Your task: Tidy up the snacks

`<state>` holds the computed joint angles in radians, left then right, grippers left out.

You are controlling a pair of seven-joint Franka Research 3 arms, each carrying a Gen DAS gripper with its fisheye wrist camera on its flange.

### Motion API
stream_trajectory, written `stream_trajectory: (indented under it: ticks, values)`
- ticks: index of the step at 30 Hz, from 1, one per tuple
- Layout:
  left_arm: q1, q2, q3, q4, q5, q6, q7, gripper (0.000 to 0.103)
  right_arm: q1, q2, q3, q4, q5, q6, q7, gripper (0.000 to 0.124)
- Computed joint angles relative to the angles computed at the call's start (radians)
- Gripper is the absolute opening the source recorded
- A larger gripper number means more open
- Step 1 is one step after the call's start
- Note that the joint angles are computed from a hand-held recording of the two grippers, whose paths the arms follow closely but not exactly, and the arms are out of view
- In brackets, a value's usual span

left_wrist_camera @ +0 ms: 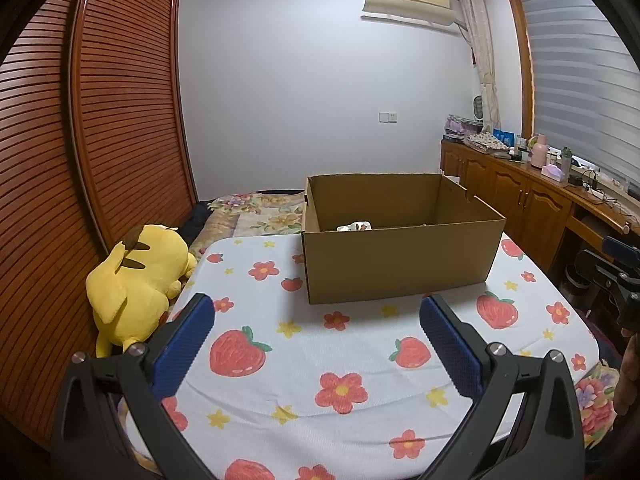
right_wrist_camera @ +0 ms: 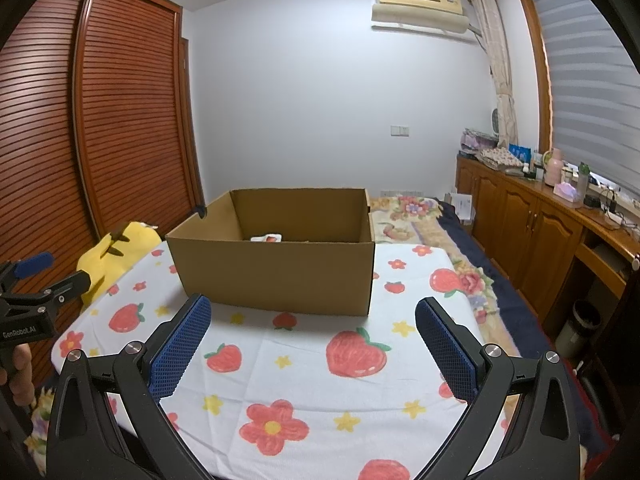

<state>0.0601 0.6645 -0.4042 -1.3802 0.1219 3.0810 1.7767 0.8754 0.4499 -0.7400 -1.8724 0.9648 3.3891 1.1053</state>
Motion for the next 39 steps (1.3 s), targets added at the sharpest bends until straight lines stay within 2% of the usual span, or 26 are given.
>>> stream_trajectory:
  ticks: [39]
  values:
    - [-0.003, -0.005, 0.002, -0.001, 0.004, -0.002, -0.006, 0.103, 0.004, -0.004, -0.003, -0.003, 0.008, -0.002, -0.006, 0.103]
